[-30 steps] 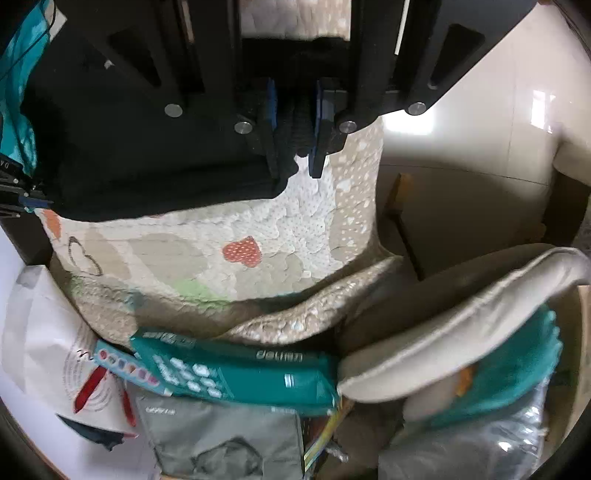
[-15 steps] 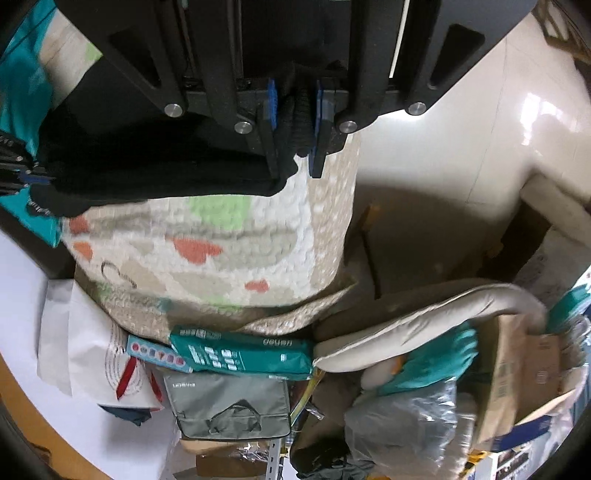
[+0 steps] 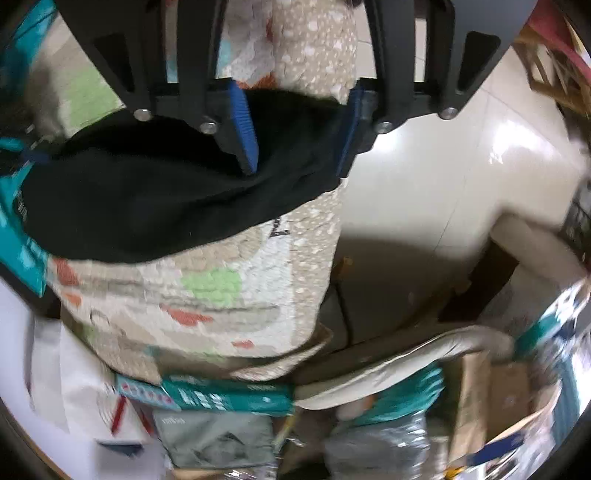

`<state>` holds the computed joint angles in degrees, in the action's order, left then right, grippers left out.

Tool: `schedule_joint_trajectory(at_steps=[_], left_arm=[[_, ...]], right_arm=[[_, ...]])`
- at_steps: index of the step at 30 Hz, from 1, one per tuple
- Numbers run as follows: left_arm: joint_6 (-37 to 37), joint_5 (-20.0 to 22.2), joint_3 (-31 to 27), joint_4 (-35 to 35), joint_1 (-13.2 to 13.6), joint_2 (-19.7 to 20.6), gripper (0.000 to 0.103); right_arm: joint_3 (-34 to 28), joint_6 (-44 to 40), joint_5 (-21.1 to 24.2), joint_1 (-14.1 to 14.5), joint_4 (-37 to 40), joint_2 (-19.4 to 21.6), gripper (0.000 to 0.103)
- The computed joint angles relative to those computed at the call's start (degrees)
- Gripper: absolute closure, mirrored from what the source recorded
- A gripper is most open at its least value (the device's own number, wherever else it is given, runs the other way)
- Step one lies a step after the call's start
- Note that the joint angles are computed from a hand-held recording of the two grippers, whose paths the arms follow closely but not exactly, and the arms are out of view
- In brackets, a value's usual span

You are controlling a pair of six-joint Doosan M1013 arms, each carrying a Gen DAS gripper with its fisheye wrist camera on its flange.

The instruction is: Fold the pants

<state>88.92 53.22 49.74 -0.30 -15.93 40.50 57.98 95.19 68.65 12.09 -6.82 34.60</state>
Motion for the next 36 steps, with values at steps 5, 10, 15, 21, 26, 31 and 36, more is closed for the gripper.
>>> schedule_joint_trajectory(at_steps=[5,10,15,21,26,31,36], left_arm=[[-9.16,1.47,-1.23,-0.35,1.97,-0.82,0.058],[-13.47,3.53,-3.43,-3.28,2.86,0.51,0.055],[-10.92,9.64,-6.71,-7.76,1.54,3.95,0.055],[-8.0,7.44,-4.62,-14.66,1.83,3.99,0.055],[-12.26,3.15,-3.27,-19.75,4.66,3.11,0.052],[-20.6,-1.69,0.18,-22.93,7.42,1.57,0.05],[-24.33,-5.67,4.56,-25.14,9.32,-0.66,0.05]], right_arm=[[0.82,-3.13,0.31,-0.78,3.29,-1.68,0.056],[4.69,3.75,-10.31,-4.17,8.43,-6.52,0.054],[7.04,13.28,-15.01,-9.06,19.04,-6.38,0.054],[8.41,30.47,-8.88,-11.75,14.56,-4.07,0.07],[6.31,36.0,-6.73,-8.47,2.49,-4.57,0.069],[-3.69,20.58,-4.77,-3.64,2.12,-0.42,0.064],[-20.57,0.56,1.16,1.71,13.16,9.84,0.065]])
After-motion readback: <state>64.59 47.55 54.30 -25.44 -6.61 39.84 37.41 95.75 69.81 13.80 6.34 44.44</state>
